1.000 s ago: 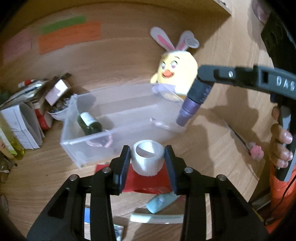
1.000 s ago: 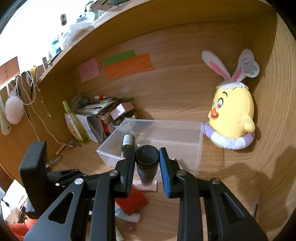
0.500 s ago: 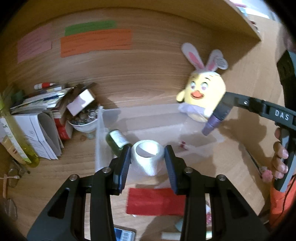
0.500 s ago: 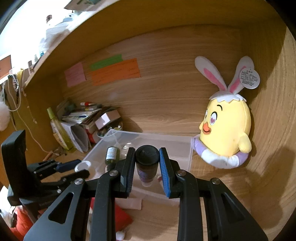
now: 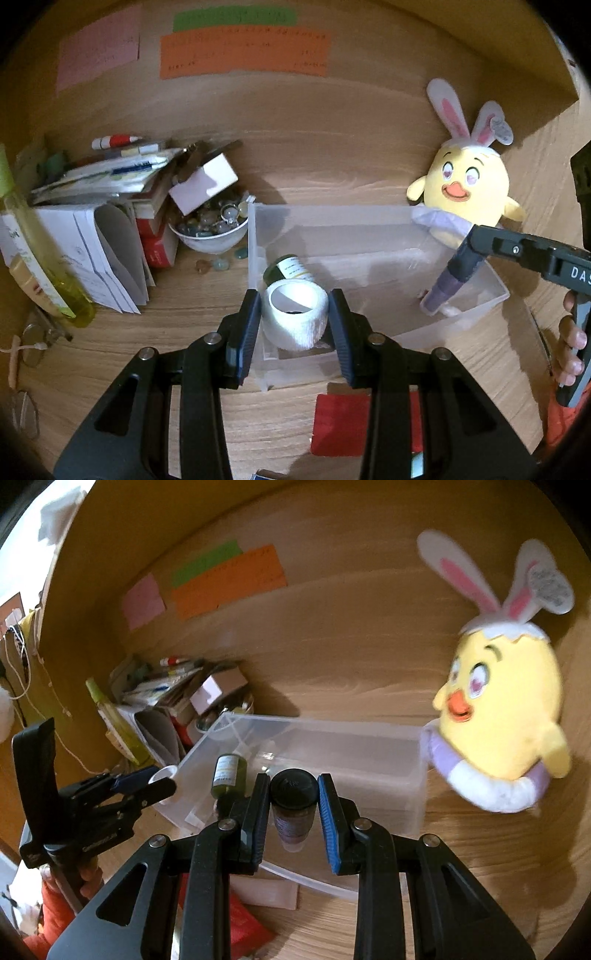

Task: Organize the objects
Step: 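Drop the white sleeve into the clear box with the left tool while the right tool drops the jar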

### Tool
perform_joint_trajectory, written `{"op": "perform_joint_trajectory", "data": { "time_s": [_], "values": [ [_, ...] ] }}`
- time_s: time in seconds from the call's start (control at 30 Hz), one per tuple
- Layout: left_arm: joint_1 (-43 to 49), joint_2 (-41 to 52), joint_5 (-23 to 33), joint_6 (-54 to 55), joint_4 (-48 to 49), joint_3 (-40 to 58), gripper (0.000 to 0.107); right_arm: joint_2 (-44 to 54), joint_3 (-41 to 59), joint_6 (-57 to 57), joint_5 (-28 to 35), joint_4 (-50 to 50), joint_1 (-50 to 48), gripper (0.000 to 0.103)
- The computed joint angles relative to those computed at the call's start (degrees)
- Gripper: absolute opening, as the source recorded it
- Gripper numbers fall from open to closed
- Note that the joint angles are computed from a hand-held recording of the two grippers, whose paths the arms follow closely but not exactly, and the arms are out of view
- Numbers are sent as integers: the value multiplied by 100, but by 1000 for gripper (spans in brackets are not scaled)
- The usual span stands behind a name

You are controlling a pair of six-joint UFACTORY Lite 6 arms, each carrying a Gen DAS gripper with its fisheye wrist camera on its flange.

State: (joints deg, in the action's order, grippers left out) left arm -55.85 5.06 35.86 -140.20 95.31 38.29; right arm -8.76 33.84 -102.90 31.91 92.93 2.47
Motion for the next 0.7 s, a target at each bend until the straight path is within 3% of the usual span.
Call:
{"op": "perform_joint_trajectory", "data": {
  "time_s": [0.47,0.6,0.7],
  "values": [
    [118,601,-139,-81,392,317,37,1616,776,92,270,-93,86,24],
    [147,549,-237,-162,538,282,48,1659,842,98,210,-125,48,24],
    [112,564,-274,-195,593,303,55,1598,778,-296,-337,357,265,28]
  ]
}}
